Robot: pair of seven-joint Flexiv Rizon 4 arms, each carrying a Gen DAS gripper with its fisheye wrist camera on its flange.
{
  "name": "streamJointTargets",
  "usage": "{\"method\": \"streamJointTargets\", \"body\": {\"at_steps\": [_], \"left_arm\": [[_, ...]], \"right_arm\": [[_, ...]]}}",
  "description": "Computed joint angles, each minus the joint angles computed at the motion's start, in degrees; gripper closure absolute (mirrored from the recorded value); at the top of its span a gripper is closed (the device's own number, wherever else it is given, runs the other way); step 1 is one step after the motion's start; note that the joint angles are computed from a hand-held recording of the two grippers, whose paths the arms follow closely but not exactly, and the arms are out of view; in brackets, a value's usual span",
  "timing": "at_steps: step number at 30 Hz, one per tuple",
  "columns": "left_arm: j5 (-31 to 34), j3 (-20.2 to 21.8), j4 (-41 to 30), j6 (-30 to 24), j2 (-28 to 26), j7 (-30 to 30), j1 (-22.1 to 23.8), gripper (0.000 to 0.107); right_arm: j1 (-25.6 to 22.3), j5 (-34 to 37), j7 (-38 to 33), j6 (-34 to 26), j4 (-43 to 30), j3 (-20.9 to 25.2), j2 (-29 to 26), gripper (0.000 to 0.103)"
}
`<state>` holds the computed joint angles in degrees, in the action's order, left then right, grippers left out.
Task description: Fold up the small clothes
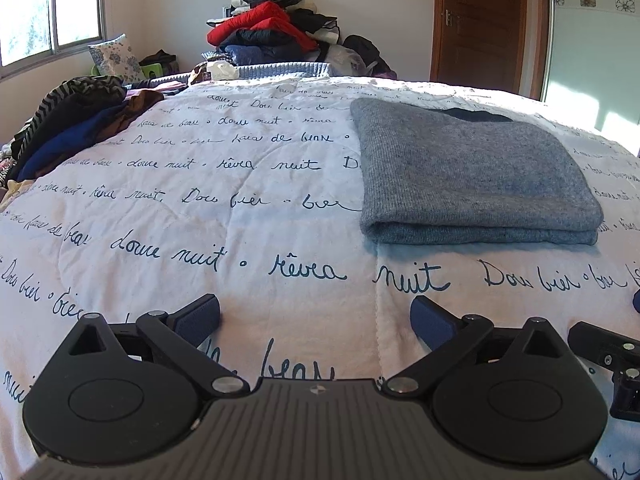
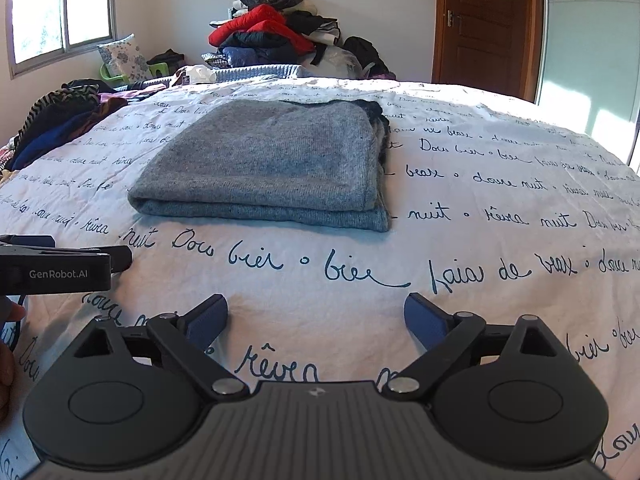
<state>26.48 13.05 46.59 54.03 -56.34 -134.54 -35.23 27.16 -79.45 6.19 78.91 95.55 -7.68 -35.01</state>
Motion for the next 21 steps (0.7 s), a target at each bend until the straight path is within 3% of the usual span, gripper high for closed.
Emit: {"method": "streamJointTargets", "body": {"at_steps": [6, 21], "left_arm": [[-0.56, -0.50, -0.04, 0.11, -0.28, 0.36, 0.43, 0.004], [-1.35, -0.50, 0.71, 0.93, -0.08, -0.61, 0.57, 0.004]], "right_arm": [[-0.64, -3.71, 3.94, 0.83, -0.26, -0.22, -0.27, 0.004], [-2.09, -5.28, 5.31, 2.45, -1.04, 0.70, -1.05, 0.000]]}}
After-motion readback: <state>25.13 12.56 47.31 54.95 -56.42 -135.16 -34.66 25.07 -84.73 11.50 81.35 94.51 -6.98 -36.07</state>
